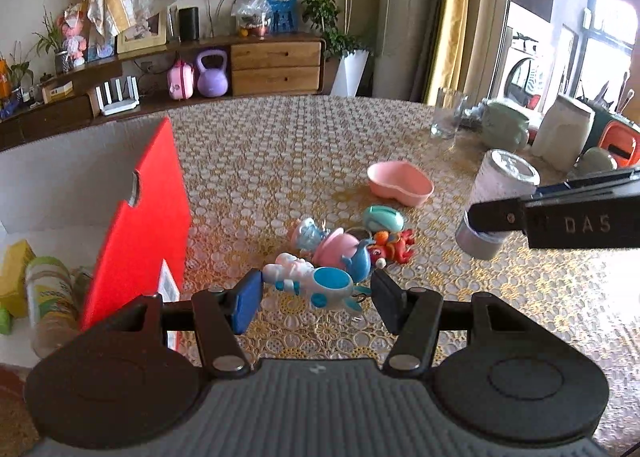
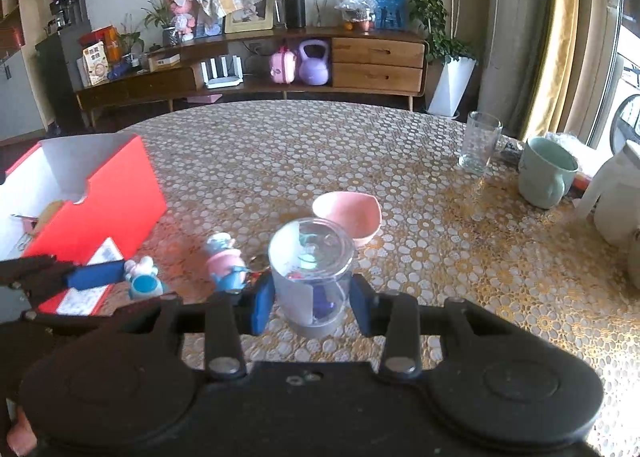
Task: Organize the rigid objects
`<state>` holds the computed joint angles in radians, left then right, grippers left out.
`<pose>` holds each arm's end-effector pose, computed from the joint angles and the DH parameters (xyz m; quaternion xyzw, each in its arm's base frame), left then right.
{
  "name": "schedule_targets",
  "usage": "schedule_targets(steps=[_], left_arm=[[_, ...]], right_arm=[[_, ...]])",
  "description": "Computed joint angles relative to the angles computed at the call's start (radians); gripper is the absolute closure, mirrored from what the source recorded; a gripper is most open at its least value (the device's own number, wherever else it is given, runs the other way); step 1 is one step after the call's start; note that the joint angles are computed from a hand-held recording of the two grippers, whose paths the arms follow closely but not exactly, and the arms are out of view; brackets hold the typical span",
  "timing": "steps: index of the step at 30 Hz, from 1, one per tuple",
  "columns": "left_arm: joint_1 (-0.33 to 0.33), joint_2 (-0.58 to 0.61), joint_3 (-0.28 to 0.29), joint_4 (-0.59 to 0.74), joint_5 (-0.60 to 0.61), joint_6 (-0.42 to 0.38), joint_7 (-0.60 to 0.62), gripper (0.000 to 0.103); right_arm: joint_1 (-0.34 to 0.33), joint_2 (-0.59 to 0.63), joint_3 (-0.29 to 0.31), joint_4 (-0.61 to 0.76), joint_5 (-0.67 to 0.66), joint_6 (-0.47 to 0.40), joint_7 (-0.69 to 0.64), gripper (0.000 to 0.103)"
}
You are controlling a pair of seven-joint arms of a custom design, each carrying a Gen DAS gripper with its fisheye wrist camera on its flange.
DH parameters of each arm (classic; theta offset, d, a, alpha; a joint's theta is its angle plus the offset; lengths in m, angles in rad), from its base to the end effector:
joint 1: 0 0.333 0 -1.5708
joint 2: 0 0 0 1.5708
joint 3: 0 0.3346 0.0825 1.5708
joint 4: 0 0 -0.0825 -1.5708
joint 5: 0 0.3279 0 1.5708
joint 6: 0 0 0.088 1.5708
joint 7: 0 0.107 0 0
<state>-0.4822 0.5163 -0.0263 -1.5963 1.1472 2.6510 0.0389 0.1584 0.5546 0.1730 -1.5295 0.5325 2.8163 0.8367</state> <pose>0.5859 -0.3509 0.4248 -0.6769 0.5957 -0.3050 0.3064 0.6836 0.1774 0.4601 -0.8028 0.4438 -0.1720 0.3591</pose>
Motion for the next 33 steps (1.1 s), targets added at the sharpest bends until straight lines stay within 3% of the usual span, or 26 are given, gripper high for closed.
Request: schedule_targets(steps=[7, 14, 20, 33], left_arm=[[0.005, -0.084, -0.013, -0.064, 0.038, 0.001, -0.042, 0.044], [0.054, -0.156, -0.057, -0.113, -0.008, 0.023, 0.031, 0.044], [0.079, -0.236, -0.068, -0.177, 0.023, 0.036, 0.009, 0.044], [0.225, -0.418, -0.11, -0.34, 0.054, 0.101, -0.003, 0.044]], right_arm=[[-0.008, -0.081, 0.012, -0.065, 0.037, -0.014, -0.027, 0.063], [0.004, -0.152, 0.02, -0.106, 0.088, -0.027, -0.062, 0.063], [0.031, -0.202, 0.024, -0.13, 0.134, -0.031, -0.102, 0.063], [0.126, -0.232, 0.029, -0.114, 0.141, -0.045, -0.148, 0.063]])
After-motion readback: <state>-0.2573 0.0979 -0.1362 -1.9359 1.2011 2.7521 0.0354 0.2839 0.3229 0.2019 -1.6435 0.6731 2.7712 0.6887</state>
